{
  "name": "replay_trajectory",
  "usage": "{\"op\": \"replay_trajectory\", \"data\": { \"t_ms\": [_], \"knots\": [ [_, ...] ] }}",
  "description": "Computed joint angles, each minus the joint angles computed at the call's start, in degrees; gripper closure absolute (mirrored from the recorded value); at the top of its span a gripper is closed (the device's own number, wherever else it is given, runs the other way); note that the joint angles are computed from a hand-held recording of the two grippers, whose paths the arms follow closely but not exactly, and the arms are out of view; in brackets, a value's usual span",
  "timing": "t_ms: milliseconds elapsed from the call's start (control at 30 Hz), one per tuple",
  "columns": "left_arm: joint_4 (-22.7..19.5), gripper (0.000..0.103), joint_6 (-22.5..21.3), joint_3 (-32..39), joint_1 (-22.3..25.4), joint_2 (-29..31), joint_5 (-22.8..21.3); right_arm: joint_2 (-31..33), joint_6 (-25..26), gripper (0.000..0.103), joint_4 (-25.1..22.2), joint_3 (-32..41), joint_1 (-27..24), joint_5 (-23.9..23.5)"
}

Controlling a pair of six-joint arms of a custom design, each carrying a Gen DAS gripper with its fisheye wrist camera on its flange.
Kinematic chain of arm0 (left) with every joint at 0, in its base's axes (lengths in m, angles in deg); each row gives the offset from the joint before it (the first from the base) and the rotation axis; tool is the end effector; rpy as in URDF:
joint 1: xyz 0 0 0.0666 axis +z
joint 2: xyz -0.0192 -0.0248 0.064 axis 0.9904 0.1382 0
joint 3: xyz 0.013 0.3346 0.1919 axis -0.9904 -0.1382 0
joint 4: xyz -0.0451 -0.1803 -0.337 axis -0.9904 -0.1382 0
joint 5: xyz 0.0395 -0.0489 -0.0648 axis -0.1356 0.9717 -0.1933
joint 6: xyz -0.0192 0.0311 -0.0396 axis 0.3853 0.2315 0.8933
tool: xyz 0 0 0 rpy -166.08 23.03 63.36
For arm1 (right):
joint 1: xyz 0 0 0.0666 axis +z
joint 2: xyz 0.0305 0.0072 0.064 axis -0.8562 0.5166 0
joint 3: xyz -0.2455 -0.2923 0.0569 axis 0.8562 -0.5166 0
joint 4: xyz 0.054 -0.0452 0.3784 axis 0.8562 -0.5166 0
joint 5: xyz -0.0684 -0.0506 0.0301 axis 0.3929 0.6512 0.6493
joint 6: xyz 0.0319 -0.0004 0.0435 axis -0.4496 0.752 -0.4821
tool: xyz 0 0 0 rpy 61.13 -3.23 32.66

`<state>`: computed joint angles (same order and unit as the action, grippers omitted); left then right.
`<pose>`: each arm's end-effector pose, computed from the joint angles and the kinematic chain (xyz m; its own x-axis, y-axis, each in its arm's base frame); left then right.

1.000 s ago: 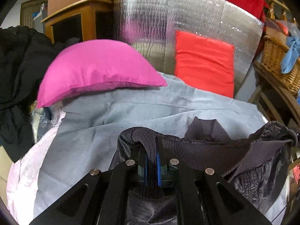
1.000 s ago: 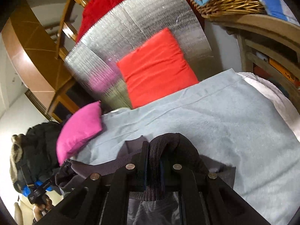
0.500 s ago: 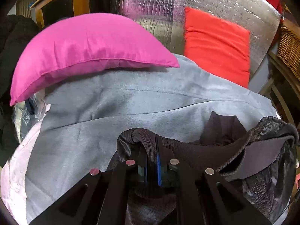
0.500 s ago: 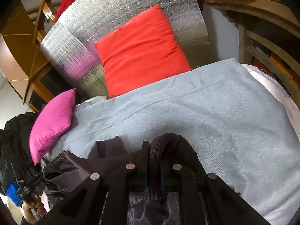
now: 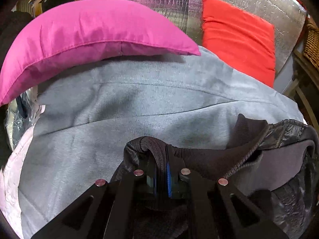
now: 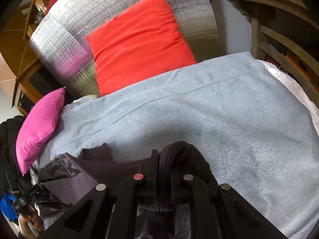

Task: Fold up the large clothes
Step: 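Lay the hem down past the collar with both tools, then open both tools and release the folded hem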

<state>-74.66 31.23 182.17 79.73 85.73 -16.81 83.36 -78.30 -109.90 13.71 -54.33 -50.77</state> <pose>0.5629 -0.0281 0.5908 -0.8294 0.0991 -0.5498 0.1673 0.9830 -0.0752 0.4561 0.0362 0.5705 -0.6685 0.5100 -0.5413 0.3560 0.8585 0.3691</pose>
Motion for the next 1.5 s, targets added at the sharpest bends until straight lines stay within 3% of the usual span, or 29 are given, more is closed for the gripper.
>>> {"op": "replay_trajectory", "data": {
  "t_ms": [300, 500, 533, 567, 633, 700, 800, 900, 1133, 1200, 1300, 1400, 1467, 1500],
  "knots": [
    [6.5, 0.091, 0.47, -6.61, -0.85, -2.73, -1.72, 0.87, -2.61, 0.092, -0.25, -1.73, -0.5, -1.34],
    [-0.59, 0.084, 2.63, 1.58, 2.22, 0.6, 6.88, -1.07, -4.4, 0.085, 1.9, -3.18, -1.46, -4.78],
    [-1.61, 0.077, 2.74, 2.87, 2.83, 1.1, 8.26, -1.57, -4.43, 0.08, 2.39, -3.45, -1.8, -6.02],
    [-1.32, 0.053, 3.42, 3.04, 3.3, 0.91, 8.62, -2.22, -4.66, 0.074, 3.36, -4.02, -2.15, -7.14],
    [5.34, 0.019, 6.39, -2.33, 4.15, -2.71, 6.88, -3.47, -5.97, 0.0, 4.74, -4.87, -2.48, -6.03],
    [12.06, 0.018, 8.24, -7.16, 5.22, -5.98, 6.13, -4.95, -6.67, 0.0, 6.99, -5.99, -3.05, -5.55],
    [10.95, 0.018, 5.87, -5.94, 6.28, -5.5, 6.44, -5.69, -5.16, 0.0, 6.45, -5.5, -3.51, -5.28],
    [13.43, 0.018, -0.01, -9.23, 6.79, -7.2, 6.3, -5.65, -0.55, 0.0, 5.08, -4.8, -3.85, -6.86],
    [8.44, 0.018, -7.99, -7.22, 4.72, -3.5, 5.49, -0.85, 13.15, 0.001, -2.7, -1.61, -2.09, -2.39],
    [7.7, 0.018, -9.26, -6.25, 3.84, -2.35, 5.23, -0.24, 14.67, 0.002, -2.37, -1.75, -2.0, -2.48],
    [1.85, 0.018, -10.66, -0.79, 2.6, 1.92, 4.92, 0.58, 15.04, 0.003, -1.62, -1.77, -2.47, -2.23],
    [3.1, 0.018, -10.54, -2.61, 1.98, 1.51, 4.29, 1.45, 15.53, 0.007, -1.27, -1.36, -2.7, -2.1],
    [5.26, 0.019, -9.77, -4.87, 1.9, 0.36, 4.62, 2.16, 15.97, 0.014, -1.09, -1.19, -2.44, -2.67],
    [5.81, 0.022, -9.61, -5.45, 1.95, 0.05, 5.14, 2.89, 16.38, 0.024, -1.29, -0.64, -2.25, -2.92]
  ]
}}
